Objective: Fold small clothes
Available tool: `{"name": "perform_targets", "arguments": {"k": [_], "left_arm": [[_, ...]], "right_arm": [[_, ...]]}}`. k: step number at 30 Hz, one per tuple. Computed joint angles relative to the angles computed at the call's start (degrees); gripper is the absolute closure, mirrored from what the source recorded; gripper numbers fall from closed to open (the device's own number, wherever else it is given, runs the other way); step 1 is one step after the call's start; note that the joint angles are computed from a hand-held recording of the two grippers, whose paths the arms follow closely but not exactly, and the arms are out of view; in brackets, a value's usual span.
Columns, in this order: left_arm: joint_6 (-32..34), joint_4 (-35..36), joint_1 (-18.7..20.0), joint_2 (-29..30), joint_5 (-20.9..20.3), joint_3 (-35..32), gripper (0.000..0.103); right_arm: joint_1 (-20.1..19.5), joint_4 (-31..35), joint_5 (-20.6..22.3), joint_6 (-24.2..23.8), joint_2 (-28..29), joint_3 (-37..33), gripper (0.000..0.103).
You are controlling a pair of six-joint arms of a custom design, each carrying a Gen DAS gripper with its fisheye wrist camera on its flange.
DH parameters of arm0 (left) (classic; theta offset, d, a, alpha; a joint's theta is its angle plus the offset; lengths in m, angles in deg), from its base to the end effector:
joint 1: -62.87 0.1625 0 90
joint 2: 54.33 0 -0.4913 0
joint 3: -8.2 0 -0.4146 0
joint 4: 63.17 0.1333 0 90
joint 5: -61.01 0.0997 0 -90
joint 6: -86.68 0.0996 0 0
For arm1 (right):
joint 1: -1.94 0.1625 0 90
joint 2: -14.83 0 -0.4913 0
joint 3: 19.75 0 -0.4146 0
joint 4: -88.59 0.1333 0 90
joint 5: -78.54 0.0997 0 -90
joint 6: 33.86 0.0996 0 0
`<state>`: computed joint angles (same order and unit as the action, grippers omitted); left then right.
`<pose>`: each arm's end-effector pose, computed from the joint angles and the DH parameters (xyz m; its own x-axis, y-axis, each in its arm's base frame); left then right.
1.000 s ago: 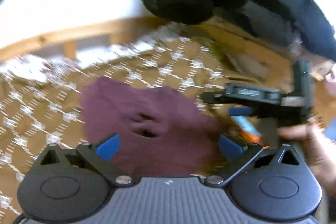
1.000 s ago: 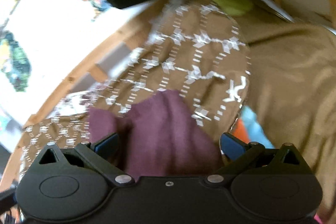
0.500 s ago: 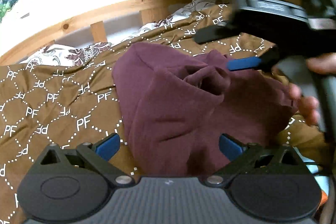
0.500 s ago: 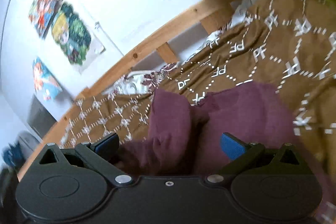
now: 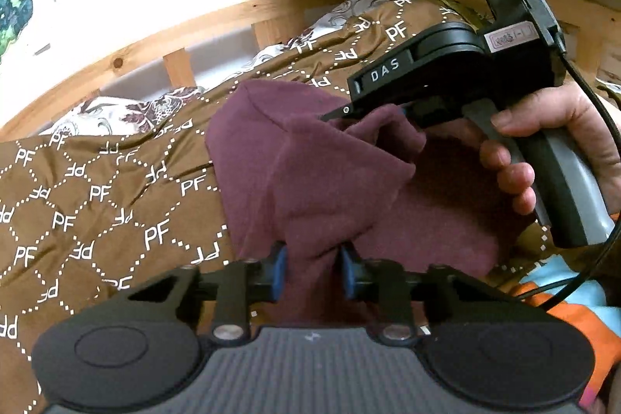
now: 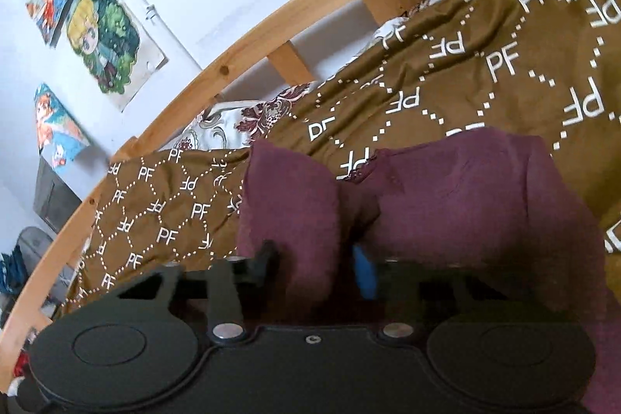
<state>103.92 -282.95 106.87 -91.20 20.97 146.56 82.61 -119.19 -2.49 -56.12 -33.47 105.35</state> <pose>-0.1627 -0.4485 0.0418 -0.4884 0.3825 -0.7843 0.8148 0.5218 -0.2528 0.0559 -0.5780 0.1168 -0.9638 -0.2274 0.1395 -0.2622 0.7119 -0.6515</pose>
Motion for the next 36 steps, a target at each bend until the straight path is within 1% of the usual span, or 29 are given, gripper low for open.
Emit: {"name": "perform_targets", "arguments": {"k": [2, 4, 7, 11, 14, 18, 19, 23, 28, 33, 36], "left_arm": [[1.7, -1.7, -0.3, 0.6, -0.3, 0.4, 0.079], [3.9, -4.0, -0.7, 1.4, -0.7, 0.7, 0.08], [6.5, -7.0, -1.4, 2.5, -2.0, 1.4, 0.081], [8.8, -9.6, -2.1, 3.5, -4.5, 2.1, 0.081], [8.0, -9.2, -2.0, 3.2, -7.5, 2.1, 0.081], [4.8, -6.4, -0.9, 2.1, -12.4, 1.3, 0.082], [4.2, -5.7, -0.6, 1.8, -13.4, 1.2, 0.084], [2.8, -4.5, 0.2, 1.3, -16.4, 0.7, 0.085], [2.0, -2.2, 1.1, 0.1, -18.3, 0.8, 0.084], [1.7, -0.9, 1.3, -0.3, -19.3, 1.0, 0.084], [1.3, -0.6, 1.5, -0.6, -19.9, 1.2, 0.084]], "right_arm": [[0.4, -2.1, -0.7, -1.2, 0.4, 0.4, 0.083], [0.5, -4.7, -0.6, -2.2, 0.3, 1.3, 0.086], [0.5, -8.9, -0.4, -3.5, 0.0, 2.8, 0.087], [1.1, -13.4, -2.5, -6.2, -1.1, 4.9, 0.087], [1.4, -15.7, -4.9, -7.3, -2.5, 6.6, 0.087], [2.0, -17.9, -10.0, -8.7, -3.8, 8.1, 0.087], [2.0, -18.6, -11.0, -8.7, -3.9, 8.3, 0.087], [1.5, -19.5, -13.1, -6.8, -4.8, 8.7, 0.088], [1.6, -19.1, -15.9, -5.2, -5.3, 8.9, 0.088], [2.2, -16.7, -21.3, -3.3, -5.6, 8.7, 0.088], [1.9, -15.7, -22.4, -1.3, -6.1, 9.0, 0.088]]}}
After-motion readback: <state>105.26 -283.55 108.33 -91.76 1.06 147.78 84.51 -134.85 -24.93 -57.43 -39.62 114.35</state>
